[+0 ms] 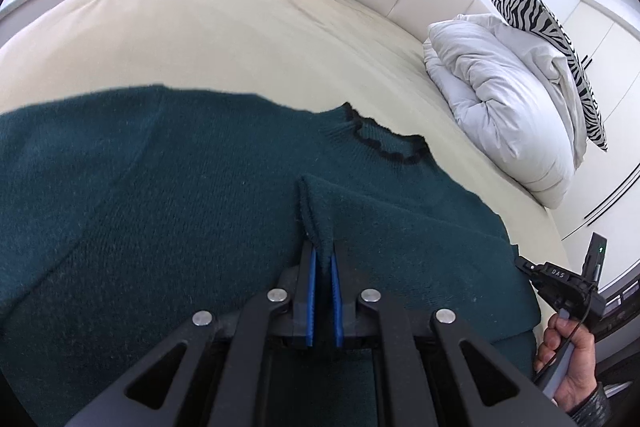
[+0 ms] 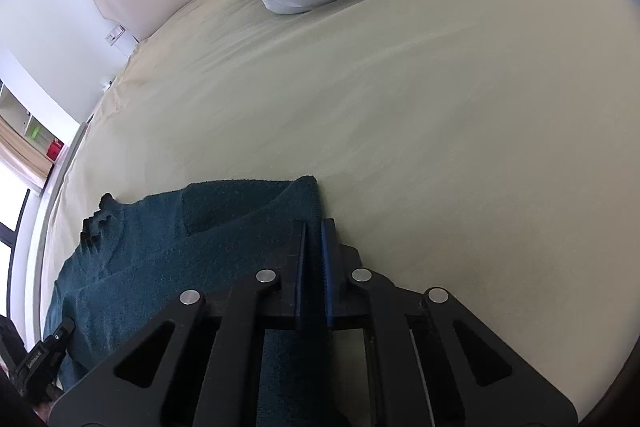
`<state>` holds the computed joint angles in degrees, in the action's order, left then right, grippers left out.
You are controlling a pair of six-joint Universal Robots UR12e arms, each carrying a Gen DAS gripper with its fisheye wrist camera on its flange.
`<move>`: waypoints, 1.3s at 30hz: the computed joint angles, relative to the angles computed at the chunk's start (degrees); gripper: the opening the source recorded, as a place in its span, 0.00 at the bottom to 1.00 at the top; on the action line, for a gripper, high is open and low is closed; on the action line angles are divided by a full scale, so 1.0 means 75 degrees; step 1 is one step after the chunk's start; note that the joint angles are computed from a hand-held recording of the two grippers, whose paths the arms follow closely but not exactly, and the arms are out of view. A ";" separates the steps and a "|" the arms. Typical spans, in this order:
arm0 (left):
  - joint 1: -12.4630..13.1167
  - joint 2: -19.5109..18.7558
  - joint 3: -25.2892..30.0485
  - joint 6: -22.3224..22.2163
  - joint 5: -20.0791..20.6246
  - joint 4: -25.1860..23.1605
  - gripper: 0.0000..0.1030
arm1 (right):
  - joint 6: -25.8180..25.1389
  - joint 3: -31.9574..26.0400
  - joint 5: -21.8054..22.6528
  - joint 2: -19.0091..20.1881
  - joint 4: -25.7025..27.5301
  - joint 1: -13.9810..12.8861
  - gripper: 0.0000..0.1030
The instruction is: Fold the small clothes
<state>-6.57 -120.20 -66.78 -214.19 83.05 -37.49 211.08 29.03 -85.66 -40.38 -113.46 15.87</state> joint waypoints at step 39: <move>0.2040 0.4217 -0.5861 -0.5042 0.0976 0.3462 0.64 | -0.0548 0.2293 -0.1176 -0.1829 -0.3598 0.1570 1.00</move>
